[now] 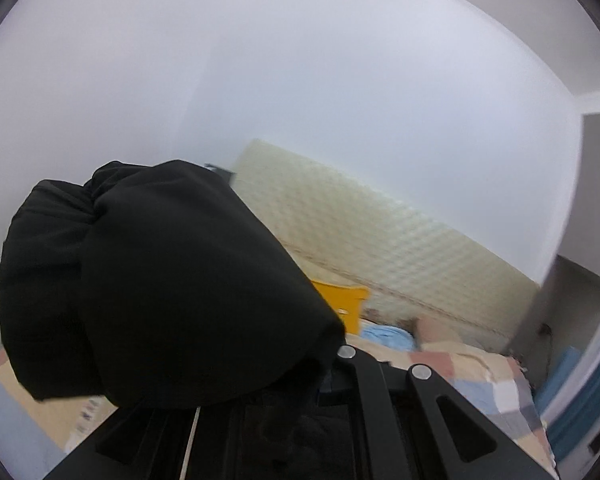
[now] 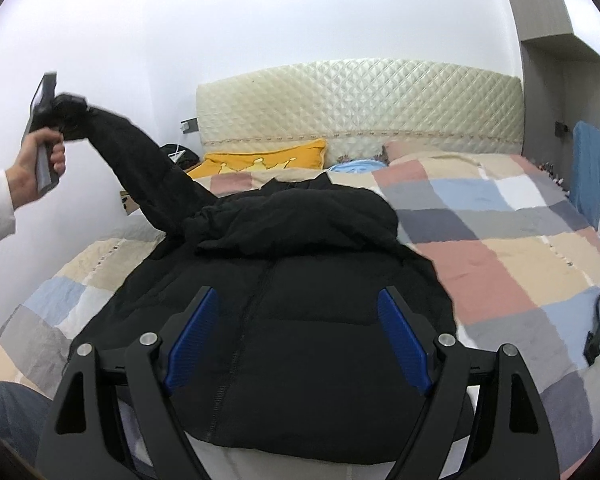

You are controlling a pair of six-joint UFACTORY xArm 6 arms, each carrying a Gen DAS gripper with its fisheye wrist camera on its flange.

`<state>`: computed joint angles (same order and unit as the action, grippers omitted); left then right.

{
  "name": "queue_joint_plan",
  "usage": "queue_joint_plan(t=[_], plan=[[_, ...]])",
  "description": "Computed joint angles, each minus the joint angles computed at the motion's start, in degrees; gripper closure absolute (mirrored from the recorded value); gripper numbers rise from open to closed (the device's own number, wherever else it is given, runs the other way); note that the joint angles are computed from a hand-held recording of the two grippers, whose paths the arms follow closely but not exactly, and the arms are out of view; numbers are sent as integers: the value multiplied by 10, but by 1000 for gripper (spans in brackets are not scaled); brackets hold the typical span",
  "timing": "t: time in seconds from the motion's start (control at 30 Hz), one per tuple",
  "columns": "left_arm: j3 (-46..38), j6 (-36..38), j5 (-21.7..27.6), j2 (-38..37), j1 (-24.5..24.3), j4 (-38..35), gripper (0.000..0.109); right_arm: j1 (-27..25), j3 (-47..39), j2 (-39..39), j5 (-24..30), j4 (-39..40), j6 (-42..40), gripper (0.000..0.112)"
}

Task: Fold large clothes
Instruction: 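Lift the gripped sleeve up with the left tool, then carry the sleeve across the jacket body and open the left tool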

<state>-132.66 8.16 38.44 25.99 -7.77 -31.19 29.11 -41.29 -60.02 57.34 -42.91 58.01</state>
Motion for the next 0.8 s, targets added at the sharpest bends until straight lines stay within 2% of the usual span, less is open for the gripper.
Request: queue_joint_plan(t=[0.13, 0.23, 0.3, 0.43, 0.53, 0.57, 0.67, 0.8], plan=[[-22, -10, 2, 3, -47, 10, 100, -32, 20, -30, -17, 35, -13, 30], [-37, -20, 1, 7, -85, 47, 100, -44, 30, -49, -15, 56, -26, 30], [-86, -33, 18, 37, -105, 70, 100, -48, 35, -61, -11, 61, -32, 30], [-57, -34, 4, 21, -160, 106, 100, -72, 49, -86, -9, 81, -24, 30], [-135, -46, 29, 81, -192, 135, 100, -100, 55, -92, -12, 114, -35, 30], [-125, -44, 26, 79, -200, 138, 100, -104, 53, -90, -5, 108, -30, 30], [-20, -33, -39, 39, -238, 167, 98, -132, 62, -94, -21, 121, -43, 30], [-67, 0, -16, 98, -277, 171, 95, -176, 71, -87, -47, 156, -60, 30]])
